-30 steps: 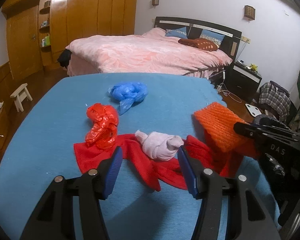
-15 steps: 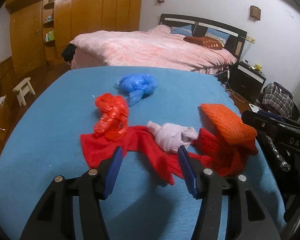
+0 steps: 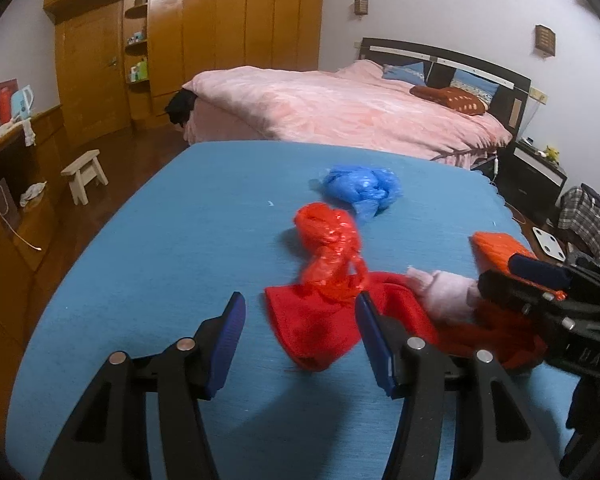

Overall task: Collect trash
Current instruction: 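Release the orange mesh strip and grasp the pink sock with the right gripper, then grasp the red plastic bag with the left gripper while the right holds the sock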

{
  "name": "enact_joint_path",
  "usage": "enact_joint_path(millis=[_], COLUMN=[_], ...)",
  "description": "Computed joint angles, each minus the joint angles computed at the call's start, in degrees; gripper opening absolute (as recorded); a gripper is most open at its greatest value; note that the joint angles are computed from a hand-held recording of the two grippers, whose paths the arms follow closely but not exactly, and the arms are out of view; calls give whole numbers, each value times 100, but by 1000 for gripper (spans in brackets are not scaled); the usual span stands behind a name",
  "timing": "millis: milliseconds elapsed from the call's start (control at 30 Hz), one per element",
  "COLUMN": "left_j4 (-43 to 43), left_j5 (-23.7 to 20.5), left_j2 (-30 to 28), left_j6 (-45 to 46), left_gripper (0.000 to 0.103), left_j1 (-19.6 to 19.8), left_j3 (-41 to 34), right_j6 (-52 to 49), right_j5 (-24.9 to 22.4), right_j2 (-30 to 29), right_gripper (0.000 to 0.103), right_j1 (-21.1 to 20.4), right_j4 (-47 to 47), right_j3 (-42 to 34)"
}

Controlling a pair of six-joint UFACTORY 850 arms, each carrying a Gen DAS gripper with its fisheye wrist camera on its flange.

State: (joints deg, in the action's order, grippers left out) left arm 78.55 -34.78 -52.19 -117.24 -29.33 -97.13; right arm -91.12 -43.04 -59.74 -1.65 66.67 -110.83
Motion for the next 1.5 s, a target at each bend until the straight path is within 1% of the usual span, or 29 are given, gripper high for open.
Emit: enact_joint_path(millis=[133, 233, 267, 333, 367, 533, 600, 667, 767, 833, 867, 967, 1033, 1067, 1167, 1200, 1233, 1367, 1500], left_j4=[64, 113, 141, 149, 159, 336, 337, 250, 214, 153, 133, 58, 56, 60, 130, 161, 189, 232, -15], left_j5=[48, 92, 110, 122, 124, 140, 131, 140, 153, 124, 122, 116, 108, 105, 118, 130, 148, 295, 409], left_j2=[32, 51, 62, 66, 70, 111, 87, 36, 3, -7, -2, 5, 12, 15, 23, 20, 15, -78, -335], left_j6=[-139, -197, -225, -238, -254, -344, -282, -159, -148, -96, -87, -53, -58, -63, -133, -161, -176, -92, 362], left_gripper=[56, 56, 56, 56, 56, 56, 56, 56, 56, 56, 56, 56, 56, 56, 56, 56, 56, 57, 57], left_j1=[4, 16, 20, 24, 25, 49, 59, 86, 102, 98, 98, 98, 98, 95, 109, 117, 123, 171, 260], left_j3=[91, 128, 144, 146, 150, 138, 58, -65, -128, -134, -121, -77, -53, -42, -20, -28, -40, -210, -657], right_j6=[290, 488, 497, 416, 403, 306, 316, 423, 628, 710, 725, 728, 709, 719, 653, 614, 601, 667, 744], right_j5=[-15, -137, -158, -158, -186, -282, -315, -336, -429, -464, -433, -394, -361, -356, -375, -356, -360, -307, -193], right_j2=[-136, -237, -250, -220, -224, -208, -228, -279, -355, -390, -390, -380, -400, -413, -397, -384, -378, -436, -550], right_gripper=[57, 47, 38, 36, 30, 28, 25, 24, 27, 33, 39, 44, 45, 42, 38, 34, 27, 28, 28], right_j1=[75, 102, 116, 108, 104, 31, 8, 21, 47, 66, 84, 124, 139, 143, 128, 120, 106, 60, 34], right_j4=[-310, -541, -611, -572, -572, -433, -368, -528, -782, -870, -915, -968, -945, -955, -897, -832, -775, -593, -511], right_j3=[-159, -301, -319, -260, -277, -329, -406, -531, -639, -661, -638, -568, -585, -602, -602, -595, -605, -798, -1010])
